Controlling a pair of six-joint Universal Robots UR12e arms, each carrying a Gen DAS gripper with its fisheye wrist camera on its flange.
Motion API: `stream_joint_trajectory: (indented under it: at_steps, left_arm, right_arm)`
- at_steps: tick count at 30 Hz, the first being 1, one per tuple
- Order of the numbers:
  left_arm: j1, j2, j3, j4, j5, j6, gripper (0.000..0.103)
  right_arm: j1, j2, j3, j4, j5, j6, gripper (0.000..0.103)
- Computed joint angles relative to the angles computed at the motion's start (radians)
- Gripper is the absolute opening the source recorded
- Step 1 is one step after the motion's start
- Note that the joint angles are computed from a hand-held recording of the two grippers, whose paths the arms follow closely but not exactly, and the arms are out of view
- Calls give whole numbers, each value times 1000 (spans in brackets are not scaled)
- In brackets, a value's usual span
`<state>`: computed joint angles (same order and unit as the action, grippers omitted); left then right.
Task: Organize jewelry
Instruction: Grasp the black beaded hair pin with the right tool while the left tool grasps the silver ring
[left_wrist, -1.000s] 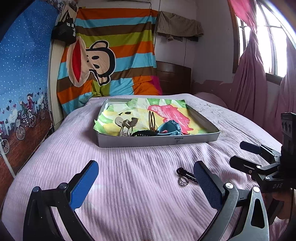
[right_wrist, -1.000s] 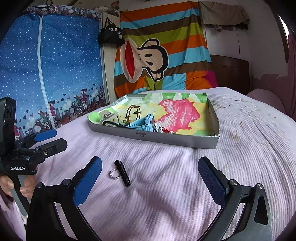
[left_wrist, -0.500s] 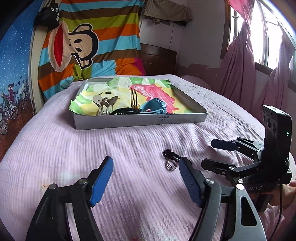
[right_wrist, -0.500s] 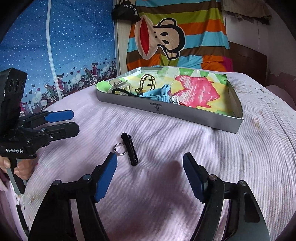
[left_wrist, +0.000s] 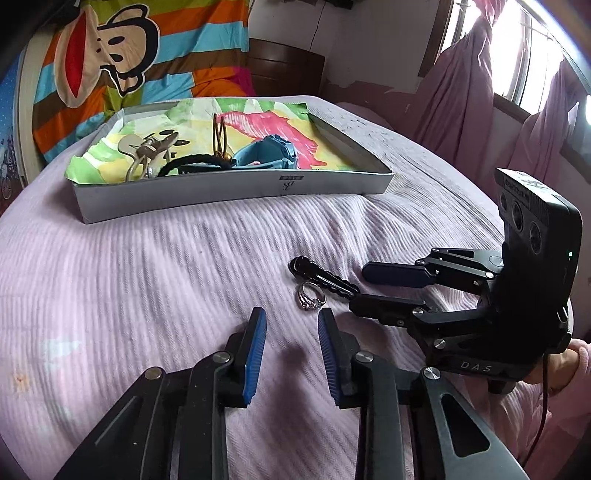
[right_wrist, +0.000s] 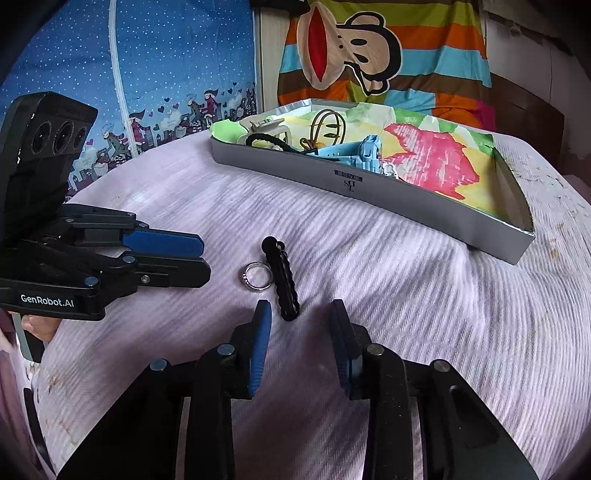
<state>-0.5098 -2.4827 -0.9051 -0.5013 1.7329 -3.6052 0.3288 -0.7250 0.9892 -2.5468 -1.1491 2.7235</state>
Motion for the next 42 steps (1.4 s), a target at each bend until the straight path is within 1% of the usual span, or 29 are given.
stream_joint_trajectory:
  at_steps: [4, 8, 13, 16, 21, 24, 28, 29, 30, 33, 35, 42]
  left_arm:
    - [0, -16, 35, -40, -13, 19, 27]
    - [-1, -37, 83, -98, -9, 42, 27]
    - [1, -60, 135, -153, -11, 50, 23]
    - [4, -64, 143, -163, -21, 49, 23]
    - [3, -79, 176, -204, -7, 44, 17]
    - [3, -77, 170, -195, 1, 32, 17]
    - [-1, -70, 152, -174, 33, 8, 16]
    - [-2, -67, 144, -165, 44, -3, 11]
    - [-2, -62, 134, -158, 56, -19, 9]
    - [3, -42, 86, -108, 48, -68, 9]
    - [6, -34, 66, -88, 41, -88, 9]
    - [4, -42, 79, -98, 53, -88, 9]
  right_arm:
    - [2, 6, -13, 16, -4, -9, 24]
    - [1, 10, -22, 24, -4, -3, 19]
    - [2, 17, -35, 40, -3, -6, 18]
    - [2, 18, -38, 48, -3, -8, 18]
    - [3, 23, -47, 56, -6, -8, 17]
    - [4, 24, -48, 57, -7, -9, 17]
    - [7, 27, -55, 61, -12, -13, 16]
    - [8, 28, -57, 63, -14, -14, 16]
    - [8, 29, -60, 67, -14, -14, 16]
    - [9, 35, -72, 79, -9, -11, 16]
    - [10, 40, -82, 88, -9, -10, 16]
    - [12, 53, -109, 125, 5, -20, 16]
